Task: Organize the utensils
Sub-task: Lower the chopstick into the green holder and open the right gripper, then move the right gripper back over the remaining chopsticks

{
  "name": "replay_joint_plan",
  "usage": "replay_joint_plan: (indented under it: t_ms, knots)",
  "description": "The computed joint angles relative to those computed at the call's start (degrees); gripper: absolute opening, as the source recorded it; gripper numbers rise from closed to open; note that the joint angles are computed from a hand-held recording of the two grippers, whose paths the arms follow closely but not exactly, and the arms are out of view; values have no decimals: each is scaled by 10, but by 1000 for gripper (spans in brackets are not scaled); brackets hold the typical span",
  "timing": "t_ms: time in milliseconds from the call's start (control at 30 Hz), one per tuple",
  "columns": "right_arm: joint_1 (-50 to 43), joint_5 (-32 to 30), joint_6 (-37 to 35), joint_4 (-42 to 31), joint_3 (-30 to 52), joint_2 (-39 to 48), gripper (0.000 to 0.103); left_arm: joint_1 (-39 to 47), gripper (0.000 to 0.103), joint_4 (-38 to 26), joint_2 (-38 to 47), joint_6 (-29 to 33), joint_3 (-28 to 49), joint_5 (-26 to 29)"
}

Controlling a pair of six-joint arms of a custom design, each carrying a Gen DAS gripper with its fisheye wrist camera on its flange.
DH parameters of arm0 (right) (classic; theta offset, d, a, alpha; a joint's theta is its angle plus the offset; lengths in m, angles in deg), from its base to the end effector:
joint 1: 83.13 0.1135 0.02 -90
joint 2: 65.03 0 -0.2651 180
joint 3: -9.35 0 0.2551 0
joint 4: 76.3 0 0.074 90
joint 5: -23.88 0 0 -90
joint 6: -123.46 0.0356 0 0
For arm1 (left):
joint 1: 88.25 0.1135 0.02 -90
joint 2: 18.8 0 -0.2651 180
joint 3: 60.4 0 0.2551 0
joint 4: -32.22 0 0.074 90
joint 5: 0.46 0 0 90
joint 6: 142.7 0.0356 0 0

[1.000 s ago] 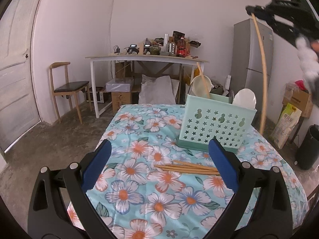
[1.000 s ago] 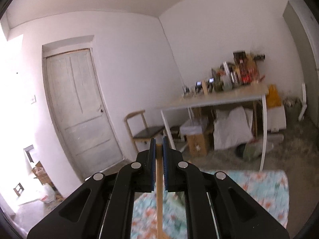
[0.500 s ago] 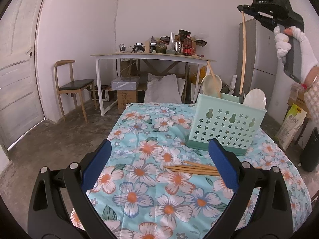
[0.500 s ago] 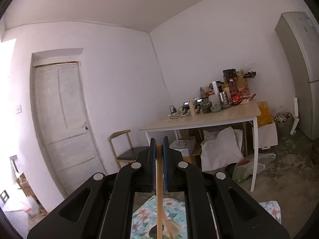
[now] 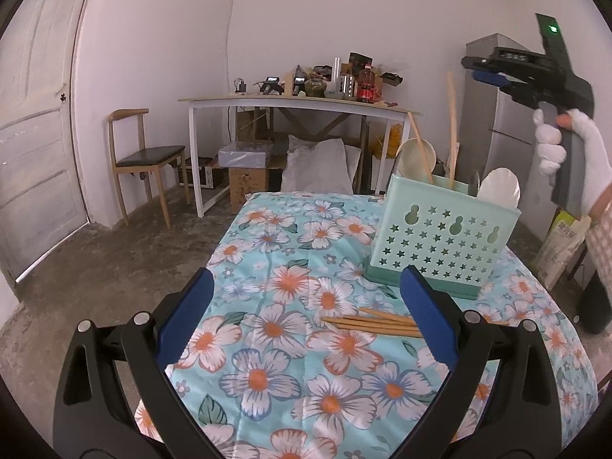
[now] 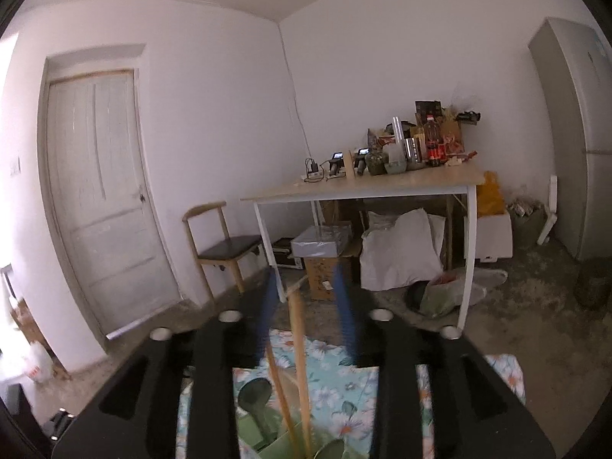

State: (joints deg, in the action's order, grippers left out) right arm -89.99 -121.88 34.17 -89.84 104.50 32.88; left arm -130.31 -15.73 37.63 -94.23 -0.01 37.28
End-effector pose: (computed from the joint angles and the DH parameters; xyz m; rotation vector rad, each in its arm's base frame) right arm 0.4022 -0.0187 0.3374 -0.5520 1.7149 0.8173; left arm 0.1650 -0.1109 0.2855 -0.4015 1.9732 0.1631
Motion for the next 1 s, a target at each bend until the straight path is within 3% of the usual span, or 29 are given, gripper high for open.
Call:
replay_joint_plan:
  t_ms: [200,333,467,600,633,767,900,1000]
  knots:
    - [-70,-34,29,-48,10,4,37,-14,94,5,11,-3,7,-5]
    - [-114,39,82,-90,65,53,38,-26,94,-2,22,-22,15,-4]
    - [-153,66,132,-111,97,82,38,-34,94,-6,26,-35,21,-5]
    - [-171,42,33,-69,-33,-8,38,-38,94,-9,40,-38,29,-1]
    - [-174,28,1,-73,-63,-26,43,-38,94,-9,45,-38,31,1]
    - [-183,-9,-182,-167,-164,-87,56,-35,94,-9,61,-40,40,11]
    - [-179,4,-349,-276,-241,-110,59,-28,94,-39,94,-56,63,13]
    - [-176,33,-433,-316,-295,-110,59,-23,94,-57,107,-74,74,21]
